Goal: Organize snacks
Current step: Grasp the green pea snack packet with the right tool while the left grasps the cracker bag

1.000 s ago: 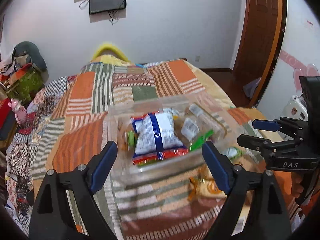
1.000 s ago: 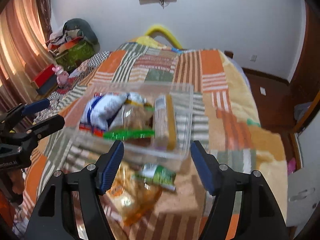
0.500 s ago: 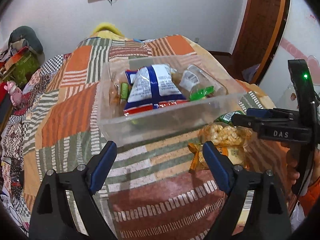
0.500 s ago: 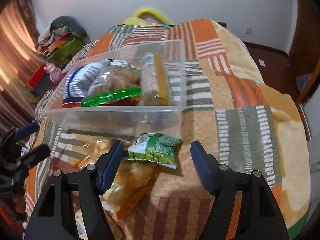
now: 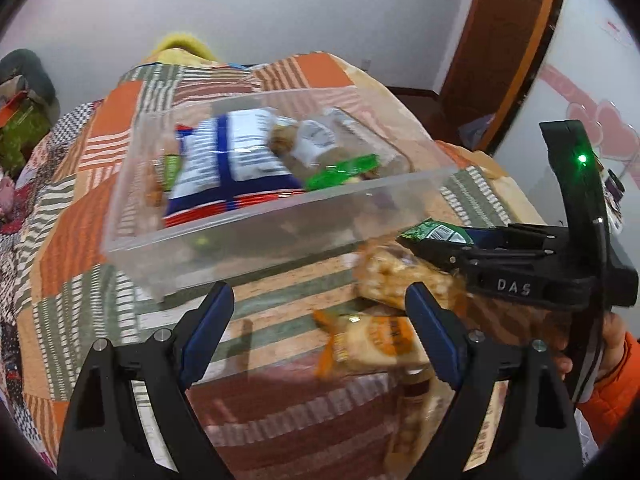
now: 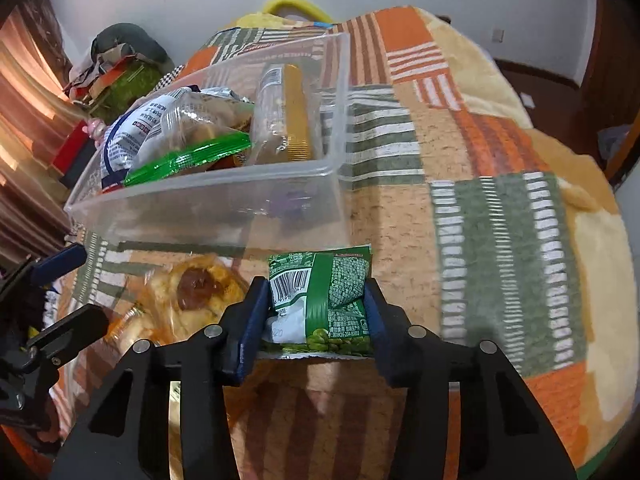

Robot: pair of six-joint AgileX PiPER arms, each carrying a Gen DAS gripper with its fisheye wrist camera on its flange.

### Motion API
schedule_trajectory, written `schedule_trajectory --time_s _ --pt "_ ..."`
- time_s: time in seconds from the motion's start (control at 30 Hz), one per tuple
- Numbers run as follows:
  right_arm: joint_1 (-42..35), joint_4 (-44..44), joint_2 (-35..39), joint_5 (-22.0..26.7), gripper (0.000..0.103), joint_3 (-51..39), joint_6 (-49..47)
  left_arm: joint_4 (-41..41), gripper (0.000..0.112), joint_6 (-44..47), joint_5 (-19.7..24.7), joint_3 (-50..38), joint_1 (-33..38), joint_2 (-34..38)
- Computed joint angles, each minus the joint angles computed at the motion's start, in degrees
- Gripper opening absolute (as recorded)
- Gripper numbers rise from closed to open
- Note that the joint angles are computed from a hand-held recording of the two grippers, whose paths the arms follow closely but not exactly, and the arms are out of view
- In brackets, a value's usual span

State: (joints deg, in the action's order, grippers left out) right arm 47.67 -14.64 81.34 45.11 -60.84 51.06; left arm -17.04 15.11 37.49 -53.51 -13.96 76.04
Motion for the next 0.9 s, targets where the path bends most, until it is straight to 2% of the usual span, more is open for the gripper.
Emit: schedule_trajectory --time_s 0.2,0.37,0.5,0.6,0.67,0.7,0.9 --pt "2.15 -5.03 -6.97 2.87 0.039 5.04 5.89 -0.05 0.095 -1.89 0.52 -2.79 -5.21 3.47" --pt "3.24 -7.74 -12.79 5.78 0.039 6.83 8.65 1.12 0.095 -4.22 1.81 -6.35 -8.94 8.50" --pt "3.84 -9.13 -14.46 6.89 0.039 6.79 9.75 1.65 0.095 -5.70 4.39 -9.79 -10.80 13.30" --pt "3.71 -9.03 -14.32 6.08 0.039 6.63 9.92 2.84 0.095 -8.01 3.60 -10.07 -11.75 14.65" --pt "3.99 -9.13 -14.32 5.63 0.039 6.73 10.31 2.24 0.086 -7.32 2.25 -9.19 -11.82 14.25" --pt "3.83 -8.96 -14.13 5.21 0.039 6.71 10.16 3.05 0.075 -7.68 1.72 -8.86 -12.11 13.92" --pt "4.21 -9.13 -13.80 4.53 0.039 6.07 10.74 4.88 0.073 -7.01 -2.24 -4.54 -12.27 9.25"
